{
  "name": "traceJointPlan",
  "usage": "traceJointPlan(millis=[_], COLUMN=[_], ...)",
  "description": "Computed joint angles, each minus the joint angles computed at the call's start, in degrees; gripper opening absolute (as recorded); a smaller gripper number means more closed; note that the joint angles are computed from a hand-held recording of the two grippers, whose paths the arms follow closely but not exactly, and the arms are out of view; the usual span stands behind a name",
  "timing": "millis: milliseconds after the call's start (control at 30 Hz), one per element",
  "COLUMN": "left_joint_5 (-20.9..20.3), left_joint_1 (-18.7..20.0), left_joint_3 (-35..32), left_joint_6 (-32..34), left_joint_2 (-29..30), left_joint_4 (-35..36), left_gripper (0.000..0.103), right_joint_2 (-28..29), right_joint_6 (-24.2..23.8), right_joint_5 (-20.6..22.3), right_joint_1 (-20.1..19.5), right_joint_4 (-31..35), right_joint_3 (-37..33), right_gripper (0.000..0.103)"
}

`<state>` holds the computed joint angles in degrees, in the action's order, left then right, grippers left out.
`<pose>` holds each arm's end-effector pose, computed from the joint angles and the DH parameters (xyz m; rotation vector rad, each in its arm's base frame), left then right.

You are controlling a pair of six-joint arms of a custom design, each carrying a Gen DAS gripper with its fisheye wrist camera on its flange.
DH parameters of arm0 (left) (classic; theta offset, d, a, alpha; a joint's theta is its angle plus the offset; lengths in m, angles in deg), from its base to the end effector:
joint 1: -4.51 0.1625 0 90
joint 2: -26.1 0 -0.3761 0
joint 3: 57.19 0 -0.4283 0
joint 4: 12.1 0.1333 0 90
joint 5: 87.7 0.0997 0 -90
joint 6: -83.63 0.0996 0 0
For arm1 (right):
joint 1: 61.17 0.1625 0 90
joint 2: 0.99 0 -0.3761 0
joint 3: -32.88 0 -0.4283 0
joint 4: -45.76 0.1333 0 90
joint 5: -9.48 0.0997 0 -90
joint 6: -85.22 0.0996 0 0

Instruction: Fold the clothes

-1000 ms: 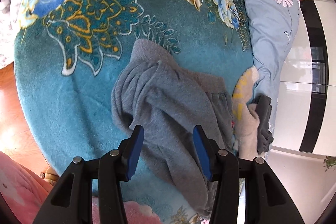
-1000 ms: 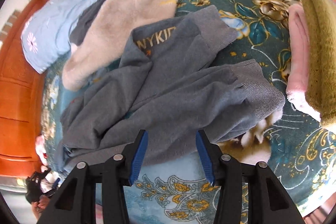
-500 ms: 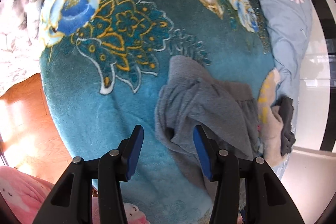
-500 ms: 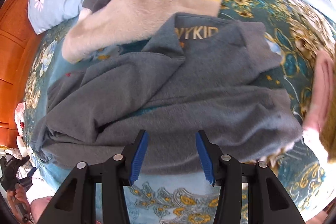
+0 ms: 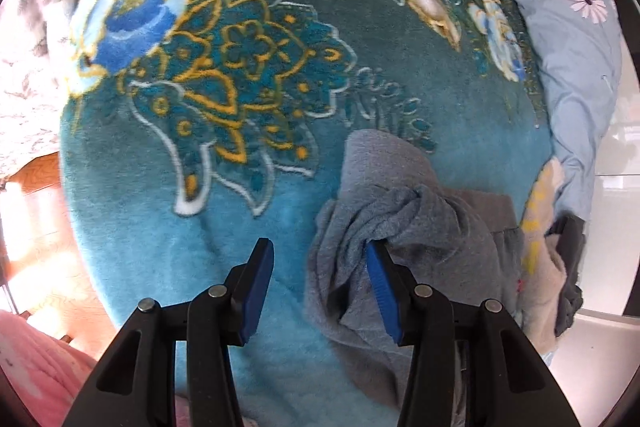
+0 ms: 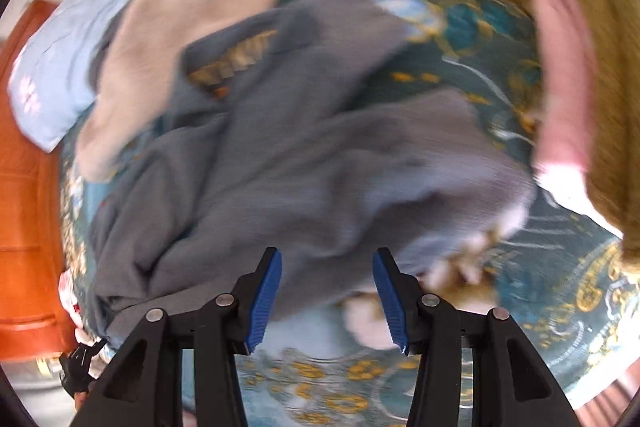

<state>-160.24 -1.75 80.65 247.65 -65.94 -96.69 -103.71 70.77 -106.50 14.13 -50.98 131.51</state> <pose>-0.2898 -0.1324 0.0941 -1.8628 1.8209 -1.2560 -0.0298 -0.4669 0.4907 -0.0639 -2.6552 0.0895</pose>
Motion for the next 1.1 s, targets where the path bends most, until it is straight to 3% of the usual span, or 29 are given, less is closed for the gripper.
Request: traceJointPlan(millis=[33,167,333,367,400,433,467,567,700,767,833,900,967,1033,1100], left_joint_5=[0.5,1.75,1.73,1.86,2.04,2.1,2.68,7.68,11.21,7.81,1.92,-2.19,-3.74,-3.3,-2.76], left_joint_1=[-0.01,-0.25,-1.45,-1.26,-0.86,-0.81,-0.75,-0.79,-0.84,0.5,1.7,0.71,-1.33,-1.55,-1.02], left_joint_3=[0.19,1.18,0.85,0.42,-0.11,-1.62,-3.57,-11.54,-17.3,-15.89,-11.48,-6.9,-4.72,-5.1,-6.05], left_joint_6=[0.1,0.67,-2.5,-2.43,-2.07,-1.53,-0.99,-0.16,-0.02,2.32,3.64,0.99,-2.96,-2.84,-0.92], left_joint_2=[-0.06,-0.79,-0.3,-0.15,0.07,0.54,1.05,3.68,6.77,6.41,4.64,3.78,4.52,4.42,4.63], left_joint_4=[-0.08,-0.86,-0.36,0.2,0.75,3.01,6.44,20.35,28.98,25.44,16.84,8.73,4.73,6.12,7.92], left_gripper=[0.045,0.015,0.008,0.006,0.006,0.005,0.005,0.005,0.005,0.005,0.005,0.005,0.005,0.005,0.005], right_joint_2=[0.02,-0.05,-0.32,-0.32,-0.17,0.22,0.52,0.31,-0.78,-2.38,-3.88,-4.79,-5.67,-6.14,-5.68], right_joint_6=[0.71,5.13,6.35,6.92,7.53,8.2,8.7,4.54,-3.47,-5.36,-5.73,-2.0,1.18,4.07,4.78], right_joint_5=[-0.06,3.47,2.64,1.46,0.48,-0.13,-0.07,1.98,2.31,0.43,-3.38,-8.17,-10.41,-12.33,-12.39], right_joint_1=[-0.84,-4.21,-4.03,-3.48,-2.9,-2.26,-1.57,2.97,10.14,11.46,9.56,6.53,3.75,1.3,1.72], right_joint_4=[0.19,1.55,-3.22,-4.21,-4.72,-4.31,-3.92,-5.46,-7.74,-6.74,-2.32,3.02,5.94,8.61,9.87], right_joint_3=[-0.34,-0.67,1.96,2.51,2.72,2.31,1.73,-0.69,-4.26,-4.0,-2.15,0.43,2.28,3.67,3.03], right_gripper=[0.051,0.051,0.05,0.044,0.02,0.008,0.005,0.004,0.004,0.004,0.004,0.004,0.004,0.003,0.004])
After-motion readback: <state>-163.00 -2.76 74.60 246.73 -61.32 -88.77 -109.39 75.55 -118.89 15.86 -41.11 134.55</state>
